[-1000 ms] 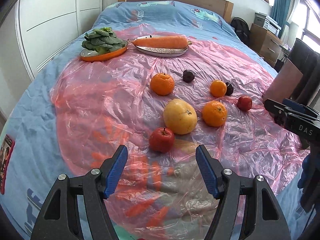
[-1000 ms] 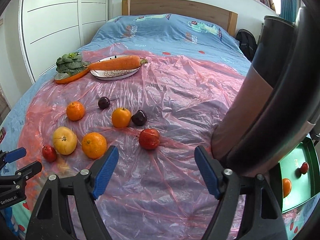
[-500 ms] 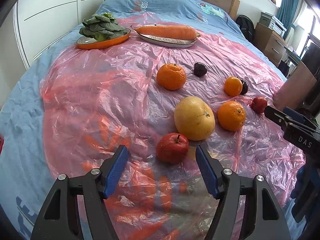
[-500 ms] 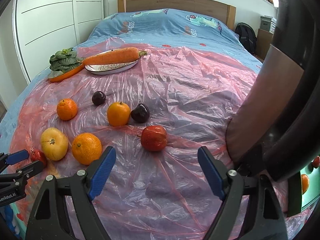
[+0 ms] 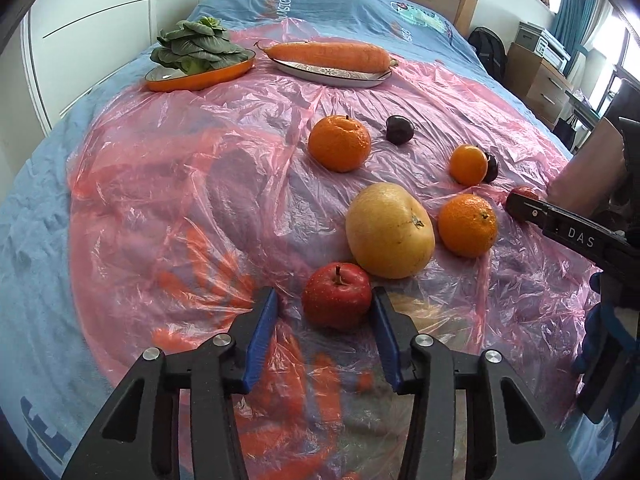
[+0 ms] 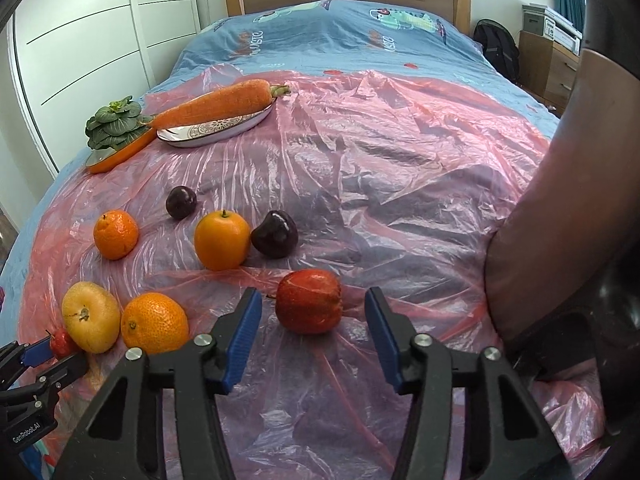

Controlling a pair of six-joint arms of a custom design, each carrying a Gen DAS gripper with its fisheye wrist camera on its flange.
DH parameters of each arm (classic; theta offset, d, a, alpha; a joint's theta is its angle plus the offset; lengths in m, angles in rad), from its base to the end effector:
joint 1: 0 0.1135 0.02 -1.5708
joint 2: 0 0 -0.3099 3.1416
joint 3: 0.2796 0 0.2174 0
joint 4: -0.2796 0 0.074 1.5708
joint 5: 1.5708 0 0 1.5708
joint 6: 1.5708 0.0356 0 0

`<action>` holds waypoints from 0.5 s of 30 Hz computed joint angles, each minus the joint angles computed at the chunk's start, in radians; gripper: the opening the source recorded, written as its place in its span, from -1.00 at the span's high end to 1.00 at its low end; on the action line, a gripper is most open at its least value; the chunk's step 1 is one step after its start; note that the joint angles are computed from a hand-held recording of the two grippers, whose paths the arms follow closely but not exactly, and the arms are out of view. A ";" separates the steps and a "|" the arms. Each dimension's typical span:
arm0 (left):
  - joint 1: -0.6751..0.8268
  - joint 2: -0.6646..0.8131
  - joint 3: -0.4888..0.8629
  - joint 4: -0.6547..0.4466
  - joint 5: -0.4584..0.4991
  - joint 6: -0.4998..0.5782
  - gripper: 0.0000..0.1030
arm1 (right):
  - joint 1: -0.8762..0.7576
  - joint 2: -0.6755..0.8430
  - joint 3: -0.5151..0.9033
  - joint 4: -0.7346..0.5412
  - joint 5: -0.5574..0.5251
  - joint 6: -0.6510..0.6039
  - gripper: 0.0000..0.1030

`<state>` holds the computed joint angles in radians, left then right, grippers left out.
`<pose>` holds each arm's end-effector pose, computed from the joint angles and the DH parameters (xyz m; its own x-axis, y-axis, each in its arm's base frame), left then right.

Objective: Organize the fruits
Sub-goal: 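Grasp a red apple with the left tool while the right tool grasps a dark red pomegranate, then carry the apple with the left tool while the right tool carries the pomegranate toward the green tray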

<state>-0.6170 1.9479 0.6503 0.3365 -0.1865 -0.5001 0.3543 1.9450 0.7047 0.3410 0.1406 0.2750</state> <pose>0.2572 -0.1744 0.1273 -0.8179 0.0025 -0.5754 0.1023 0.9847 -0.1412 0.3073 0.1084 0.1382 -0.7777 -0.0010 -0.6286 -0.0525 0.9966 0.0634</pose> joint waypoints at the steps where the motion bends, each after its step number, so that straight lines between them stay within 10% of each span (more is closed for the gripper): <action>1: 0.001 0.003 -0.002 0.006 0.001 0.000 0.21 | -0.001 0.006 0.000 0.005 -0.008 -0.003 -0.55; 5: 0.001 0.008 -0.015 0.030 -0.002 0.001 0.28 | 0.006 0.021 0.001 0.018 -0.020 -0.025 -0.11; 15: 0.020 -0.001 -0.045 0.082 0.022 -0.015 0.45 | -0.003 0.008 0.000 0.015 -0.044 -0.058 -0.09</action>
<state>-0.5970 1.9470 0.6048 0.4184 -0.1643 -0.5153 0.3511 1.9526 0.7047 0.3558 0.0965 0.2170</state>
